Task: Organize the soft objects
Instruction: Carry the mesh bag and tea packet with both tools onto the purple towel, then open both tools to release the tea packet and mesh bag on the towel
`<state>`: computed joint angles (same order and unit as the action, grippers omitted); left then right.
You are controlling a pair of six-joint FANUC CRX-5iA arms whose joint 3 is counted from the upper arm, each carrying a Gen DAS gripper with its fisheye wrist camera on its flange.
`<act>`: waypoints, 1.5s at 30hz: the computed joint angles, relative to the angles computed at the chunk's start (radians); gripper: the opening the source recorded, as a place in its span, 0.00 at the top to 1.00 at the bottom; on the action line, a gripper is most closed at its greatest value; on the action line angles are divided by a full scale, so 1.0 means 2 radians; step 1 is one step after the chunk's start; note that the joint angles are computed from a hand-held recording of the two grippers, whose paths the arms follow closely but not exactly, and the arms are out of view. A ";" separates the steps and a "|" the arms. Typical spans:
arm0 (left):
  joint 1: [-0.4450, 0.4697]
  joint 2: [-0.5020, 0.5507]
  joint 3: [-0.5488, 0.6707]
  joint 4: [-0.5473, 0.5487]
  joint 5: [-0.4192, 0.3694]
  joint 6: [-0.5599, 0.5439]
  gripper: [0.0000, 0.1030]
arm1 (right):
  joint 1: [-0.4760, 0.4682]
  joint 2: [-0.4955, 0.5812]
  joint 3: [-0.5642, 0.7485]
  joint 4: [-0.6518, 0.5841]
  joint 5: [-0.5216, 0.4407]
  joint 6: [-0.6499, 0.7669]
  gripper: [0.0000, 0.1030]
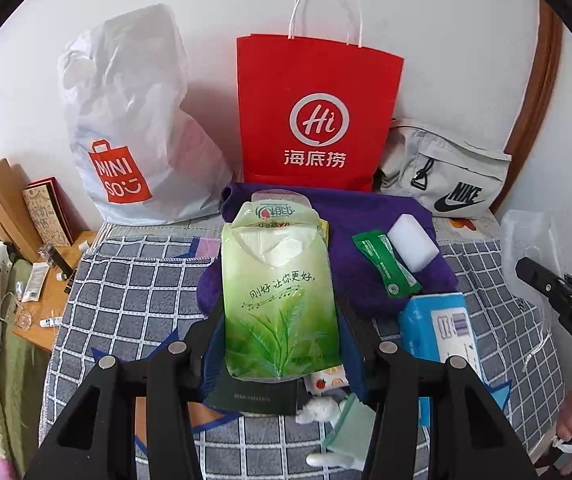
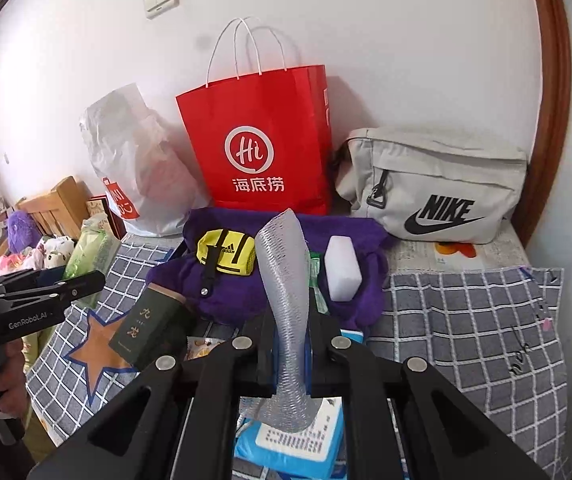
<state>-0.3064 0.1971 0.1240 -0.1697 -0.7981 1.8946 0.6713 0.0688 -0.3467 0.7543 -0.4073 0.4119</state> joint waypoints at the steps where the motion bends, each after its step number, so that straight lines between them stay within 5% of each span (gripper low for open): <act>1: 0.001 0.004 0.003 0.001 0.000 -0.002 0.54 | -0.003 0.007 0.008 -0.012 0.002 0.012 0.91; 22: 0.028 0.110 0.087 0.036 -0.010 -0.034 0.54 | -0.033 0.153 0.199 -0.203 -0.026 0.226 0.90; 32: 0.031 0.166 0.138 0.051 -0.024 -0.055 0.54 | -0.049 0.225 0.290 -0.276 -0.080 0.297 0.88; 45: 0.024 0.213 0.185 0.060 -0.046 -0.076 0.52 | -0.052 0.256 0.319 -0.290 -0.111 0.329 0.88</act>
